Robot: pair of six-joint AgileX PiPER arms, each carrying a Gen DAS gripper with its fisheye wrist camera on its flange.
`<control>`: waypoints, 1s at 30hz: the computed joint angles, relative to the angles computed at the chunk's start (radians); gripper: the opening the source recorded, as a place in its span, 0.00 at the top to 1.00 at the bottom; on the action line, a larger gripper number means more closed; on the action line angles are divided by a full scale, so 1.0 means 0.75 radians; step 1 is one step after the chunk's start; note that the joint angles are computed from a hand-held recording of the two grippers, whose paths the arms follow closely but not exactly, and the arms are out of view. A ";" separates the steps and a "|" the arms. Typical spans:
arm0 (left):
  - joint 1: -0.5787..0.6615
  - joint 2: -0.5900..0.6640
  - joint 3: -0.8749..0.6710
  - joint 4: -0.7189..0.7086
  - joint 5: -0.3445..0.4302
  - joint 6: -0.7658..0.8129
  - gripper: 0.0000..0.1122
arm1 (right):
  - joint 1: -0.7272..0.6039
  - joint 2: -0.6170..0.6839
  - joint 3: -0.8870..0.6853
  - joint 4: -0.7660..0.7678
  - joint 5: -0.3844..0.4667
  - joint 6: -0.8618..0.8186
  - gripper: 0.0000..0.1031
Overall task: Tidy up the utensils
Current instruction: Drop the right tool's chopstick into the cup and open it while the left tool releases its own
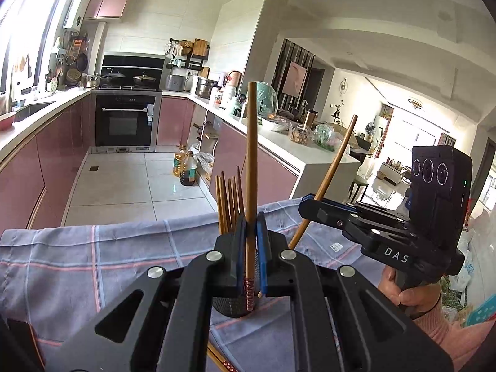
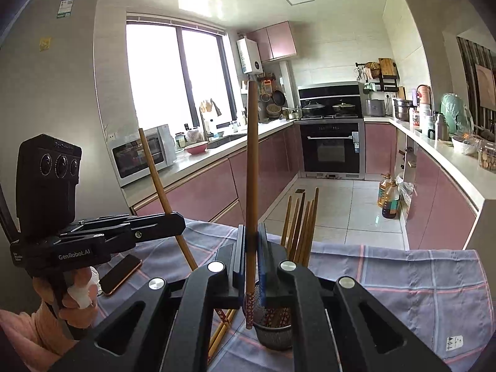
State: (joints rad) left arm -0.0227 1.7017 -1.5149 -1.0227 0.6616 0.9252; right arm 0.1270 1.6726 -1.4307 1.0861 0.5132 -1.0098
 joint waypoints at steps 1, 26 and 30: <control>-0.008 0.008 -0.023 0.012 -0.004 -0.016 0.93 | 0.001 0.007 -0.010 -0.008 -0.008 0.006 0.94; -0.169 0.273 -0.250 0.486 0.042 -0.322 0.93 | 0.061 0.270 -0.210 -0.507 0.055 0.480 0.94; -0.184 0.335 -0.324 0.557 0.073 -0.379 0.93 | 0.064 0.316 -0.259 -0.551 0.090 0.542 0.94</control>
State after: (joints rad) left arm -0.1604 1.9531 -1.7577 -0.6050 0.7166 0.6413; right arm 0.1747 1.9094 -1.6246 0.6731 0.5803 -0.6036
